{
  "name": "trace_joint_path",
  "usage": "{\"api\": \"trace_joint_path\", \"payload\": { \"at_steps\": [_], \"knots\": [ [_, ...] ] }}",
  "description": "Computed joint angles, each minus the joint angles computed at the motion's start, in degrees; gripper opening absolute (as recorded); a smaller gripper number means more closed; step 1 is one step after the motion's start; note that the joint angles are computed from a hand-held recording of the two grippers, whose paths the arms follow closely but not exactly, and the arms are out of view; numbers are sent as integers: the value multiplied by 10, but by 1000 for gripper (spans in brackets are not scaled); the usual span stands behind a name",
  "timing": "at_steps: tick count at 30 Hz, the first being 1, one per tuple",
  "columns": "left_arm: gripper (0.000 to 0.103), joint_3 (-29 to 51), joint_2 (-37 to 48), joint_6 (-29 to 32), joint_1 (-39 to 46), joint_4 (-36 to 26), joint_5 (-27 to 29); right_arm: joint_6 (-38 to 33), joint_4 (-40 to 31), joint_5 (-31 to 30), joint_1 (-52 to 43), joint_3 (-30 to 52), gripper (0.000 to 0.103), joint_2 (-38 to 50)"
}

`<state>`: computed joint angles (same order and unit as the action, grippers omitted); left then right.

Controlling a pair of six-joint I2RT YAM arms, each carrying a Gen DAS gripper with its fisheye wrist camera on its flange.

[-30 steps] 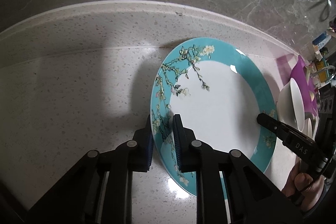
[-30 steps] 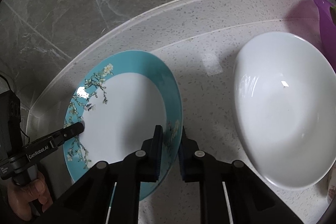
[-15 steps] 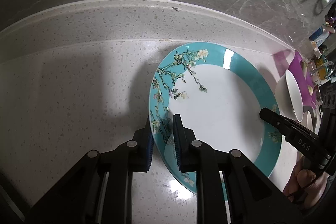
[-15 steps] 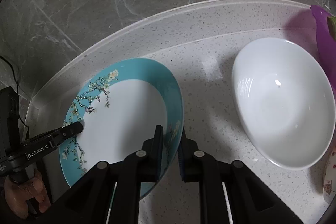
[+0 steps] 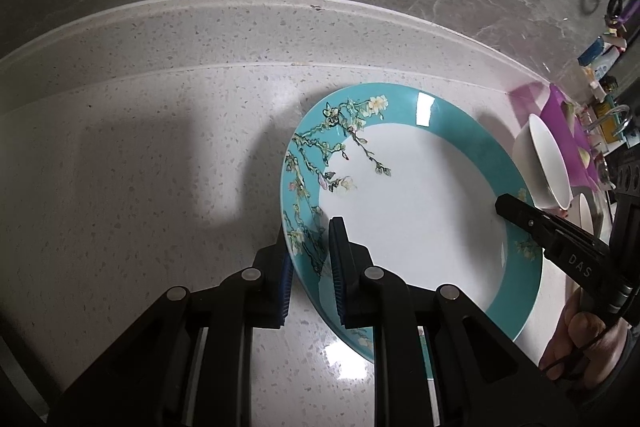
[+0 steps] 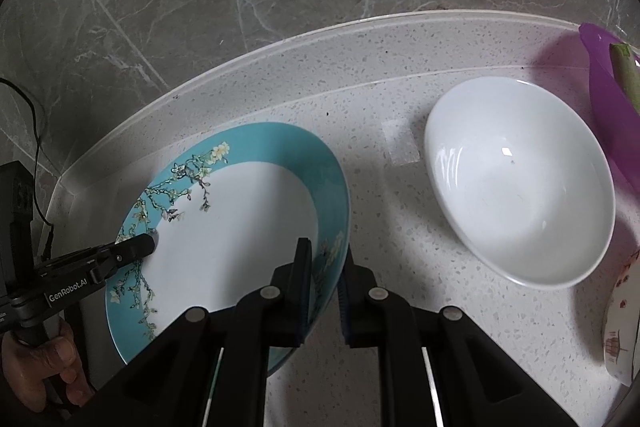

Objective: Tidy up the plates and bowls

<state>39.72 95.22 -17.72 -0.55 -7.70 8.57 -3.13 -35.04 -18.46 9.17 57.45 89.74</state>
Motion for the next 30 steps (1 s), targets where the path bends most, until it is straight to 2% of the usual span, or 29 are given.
{"api": "trace_joint_path", "payload": {
  "at_steps": [8,14,18,22,26,28,30],
  "knots": [
    [15,-35,-125,4,-15,-54,-11,-17,-22,-5,-12,-18,14,-77],
    [15,-65,-261,-27,-85,-128,-38,-54,-92,-21,-57,-33,14,-183],
    [15,-80,-348,-68,-161,-187,-69,-88,-159,-35,-104,-50,15,-267],
    [15,-100,-420,-130,-261,-235,-101,-131,-239,-50,-161,-63,15,-350],
    [15,-117,-464,-233,-413,-274,-167,-216,-331,-74,-258,-81,16,-421],
    [15,-124,-475,-296,-498,-293,-204,-287,-389,-96,-336,-86,16,-445],
    [15,-134,-474,-334,-552,-294,-221,-360,-436,-113,-411,-90,16,-458]
  ]
}}
